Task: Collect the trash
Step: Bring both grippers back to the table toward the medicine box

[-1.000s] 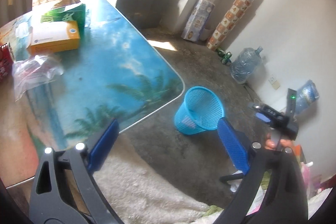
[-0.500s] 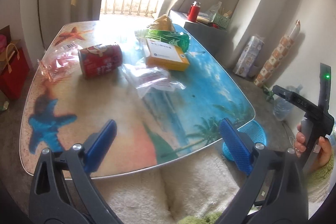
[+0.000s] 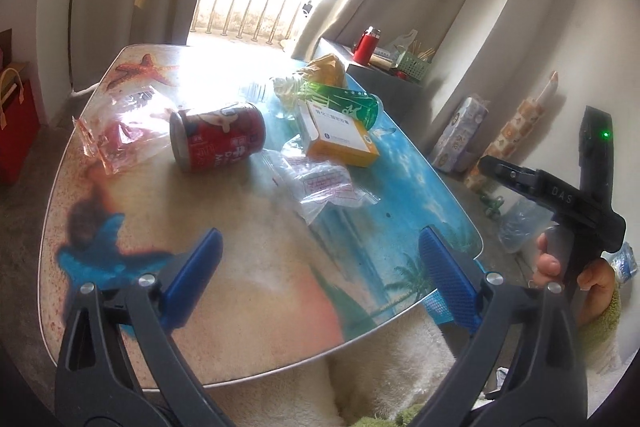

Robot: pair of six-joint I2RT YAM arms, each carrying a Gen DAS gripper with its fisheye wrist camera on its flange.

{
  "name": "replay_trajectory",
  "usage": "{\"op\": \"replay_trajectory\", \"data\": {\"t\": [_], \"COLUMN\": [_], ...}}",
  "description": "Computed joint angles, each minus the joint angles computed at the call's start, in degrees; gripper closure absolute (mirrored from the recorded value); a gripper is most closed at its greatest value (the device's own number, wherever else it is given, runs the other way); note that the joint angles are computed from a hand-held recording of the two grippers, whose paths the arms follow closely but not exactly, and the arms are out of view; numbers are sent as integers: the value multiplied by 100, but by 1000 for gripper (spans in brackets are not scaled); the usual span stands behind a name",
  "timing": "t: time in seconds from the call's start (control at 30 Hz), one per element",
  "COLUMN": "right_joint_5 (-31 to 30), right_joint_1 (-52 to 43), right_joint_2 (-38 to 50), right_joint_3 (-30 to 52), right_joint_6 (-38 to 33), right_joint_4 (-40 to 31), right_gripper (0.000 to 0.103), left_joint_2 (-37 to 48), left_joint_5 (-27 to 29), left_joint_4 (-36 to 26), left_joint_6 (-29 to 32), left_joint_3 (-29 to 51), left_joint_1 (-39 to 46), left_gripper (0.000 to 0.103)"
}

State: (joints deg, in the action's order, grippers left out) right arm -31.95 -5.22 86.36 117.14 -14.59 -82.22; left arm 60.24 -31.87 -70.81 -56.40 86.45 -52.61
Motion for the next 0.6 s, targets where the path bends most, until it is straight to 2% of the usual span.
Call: {"op": "replay_trajectory", "data": {"t": [0.13, 0.23, 0.3, 0.43, 0.6], "right_joint_5": [-675, -1105, -1312, -1580, -1647], "right_joint_1": [140, 200, 246, 388, 560], "right_joint_2": [745, 1136, 1387, 2007, 2790], "right_joint_3": [657, 823, 916, 1311, 1865], "right_joint_6": [505, 918, 1103, 1395, 1865], "right_joint_4": [-399, -415, -414, -427, -324], "right_gripper": [6, 7, 13, 14, 22], "left_joint_2": [-96, 126, 278, 761, 1781], "left_joint_5": [749, 1122, 1464, 1981, 3079], "left_joint_4": [651, 854, 1068, 1459, 1590], "left_joint_6": [573, 915, 1194, 1791, 2037], "left_joint_3": [-285, -203, -88, 349, 1032], "left_joint_1": [652, 1031, 1374, 2030, 2958], "left_gripper": [8, 8, 9, 9, 10]}}
